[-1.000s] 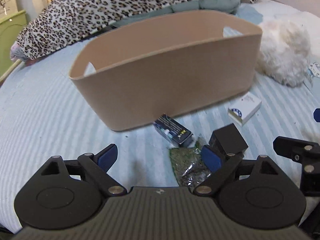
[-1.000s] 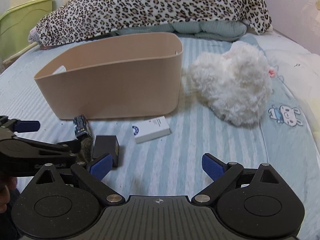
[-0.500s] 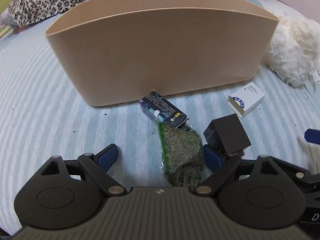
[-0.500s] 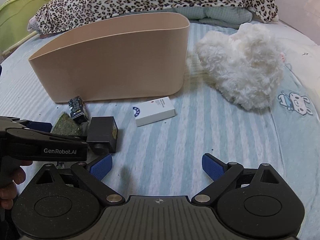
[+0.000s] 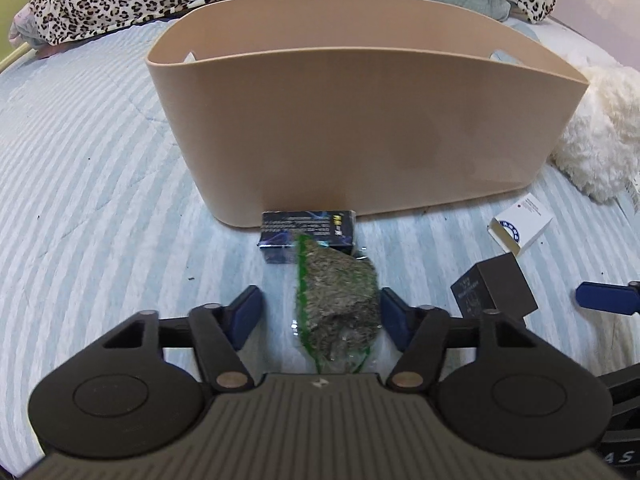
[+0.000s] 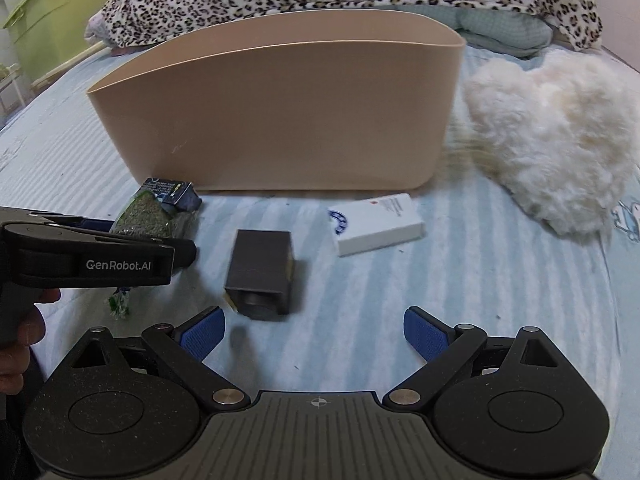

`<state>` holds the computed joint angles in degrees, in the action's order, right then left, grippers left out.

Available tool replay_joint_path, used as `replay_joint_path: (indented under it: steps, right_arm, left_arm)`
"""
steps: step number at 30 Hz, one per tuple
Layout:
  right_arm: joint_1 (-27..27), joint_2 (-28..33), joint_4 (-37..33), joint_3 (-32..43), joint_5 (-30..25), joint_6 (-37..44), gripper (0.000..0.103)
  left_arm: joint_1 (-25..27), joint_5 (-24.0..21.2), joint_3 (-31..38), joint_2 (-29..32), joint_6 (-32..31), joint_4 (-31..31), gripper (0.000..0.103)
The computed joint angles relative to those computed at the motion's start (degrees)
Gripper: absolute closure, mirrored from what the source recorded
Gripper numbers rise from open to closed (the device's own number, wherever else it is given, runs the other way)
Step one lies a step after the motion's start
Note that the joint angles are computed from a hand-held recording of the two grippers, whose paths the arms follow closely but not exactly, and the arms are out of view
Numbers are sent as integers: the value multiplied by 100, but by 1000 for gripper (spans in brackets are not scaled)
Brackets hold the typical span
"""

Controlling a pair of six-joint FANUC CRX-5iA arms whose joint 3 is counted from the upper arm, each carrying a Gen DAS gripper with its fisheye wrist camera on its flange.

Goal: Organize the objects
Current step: 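Grasp the green-wrapped bag with left tool while right tool grasps the dark box, then drop the green bag into the basket while right tool drops the dark box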

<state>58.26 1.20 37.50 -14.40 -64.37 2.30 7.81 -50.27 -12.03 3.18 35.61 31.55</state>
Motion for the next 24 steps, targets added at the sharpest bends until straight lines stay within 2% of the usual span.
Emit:
replay_joint_path:
  steps: [3,6,8,10,12,14,24]
  right_arm:
    - [-54,105,30,79,69,97,13]
    - [-107,201,50,154,149,150,23]
    - [-135,237,86,163,238,137,33]
    - [-144,268,113,178,281,111,52]
    - [-141,259,147,146,367,46,66]
    - [-116,232,249,81,378,-102,74]
    - [60,-87,659,-293,188,-669,75]
  left_arm:
    - [25,-40,-21,11,-121,129,59]
    - [63,-80,-33,10,-234,214,60]
    - [81,-113,-42,-12,-249,237,60]
    - [102,-165,-39,-18,-269,272,61]
    - [127,-230,-20,-18,-294,306,61]
    - [144,-254,-32,-58,-327,312,61]
    - [226,-170,-260,-361,-748,601,62]
